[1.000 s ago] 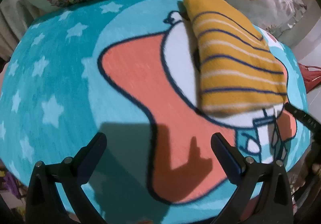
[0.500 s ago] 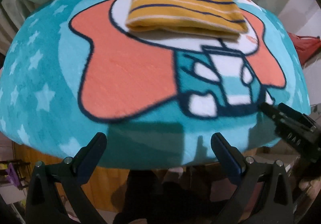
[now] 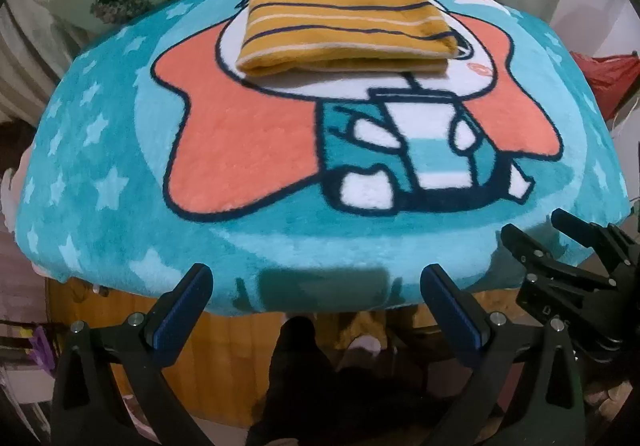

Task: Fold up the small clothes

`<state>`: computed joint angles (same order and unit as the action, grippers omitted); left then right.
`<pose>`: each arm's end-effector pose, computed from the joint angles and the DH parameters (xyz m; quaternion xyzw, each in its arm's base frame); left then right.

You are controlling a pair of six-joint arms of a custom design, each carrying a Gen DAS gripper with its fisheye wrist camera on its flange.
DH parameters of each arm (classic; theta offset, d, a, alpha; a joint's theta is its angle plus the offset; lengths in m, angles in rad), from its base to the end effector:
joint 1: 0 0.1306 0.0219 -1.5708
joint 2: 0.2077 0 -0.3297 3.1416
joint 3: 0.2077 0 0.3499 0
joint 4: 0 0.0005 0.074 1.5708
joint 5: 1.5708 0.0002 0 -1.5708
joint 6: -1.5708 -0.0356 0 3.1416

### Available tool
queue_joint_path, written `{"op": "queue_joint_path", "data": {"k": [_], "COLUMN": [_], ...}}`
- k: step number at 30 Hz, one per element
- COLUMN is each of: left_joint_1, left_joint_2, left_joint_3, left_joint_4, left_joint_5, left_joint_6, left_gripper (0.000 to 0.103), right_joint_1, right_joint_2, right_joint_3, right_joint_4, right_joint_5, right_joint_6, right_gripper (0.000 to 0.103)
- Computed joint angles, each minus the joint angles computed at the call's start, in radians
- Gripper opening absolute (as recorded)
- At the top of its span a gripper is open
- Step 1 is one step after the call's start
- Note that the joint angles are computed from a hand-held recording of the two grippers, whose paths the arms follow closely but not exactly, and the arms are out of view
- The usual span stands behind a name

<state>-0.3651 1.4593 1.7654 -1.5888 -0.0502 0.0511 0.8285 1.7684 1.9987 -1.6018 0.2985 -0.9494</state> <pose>0.3910 -0.1481 0.4591 0.1511 0.9777 -0.0054 0.1455 0.3554 0.3712 0.4075 0.0742 0.9813 -0.0169 0.1769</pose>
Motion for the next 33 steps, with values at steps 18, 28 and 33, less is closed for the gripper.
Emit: {"op": "queue_joint_path", "data": {"k": [18, 28, 33], "left_joint_1": [-0.009, 0.019, 0.027], "left_joint_2": [0.050, 0.084, 0.093], "left_joint_3": [0.035, 0.057, 0.063], "left_joint_4": [-0.026, -0.044, -0.048], "left_joint_5": [0.024, 0.039, 0.044], "left_joint_6": [-0.020, -0.034, -0.039], "left_gripper": [0.103, 0.103, 0.103], "right_joint_1": [-0.049, -0.061, -0.059], "right_joint_2": [0.012, 0.058, 0.077], "right_joint_3": [-0.012, 0.043, 0.066], "right_joint_4": [0.018, 0.004, -0.003], "right_joint_5": [-0.028, -0.028, -0.027], "right_joint_6": [0.017, 0.032, 0.026], "right_gripper": [0.081, 0.086, 0.089]}}
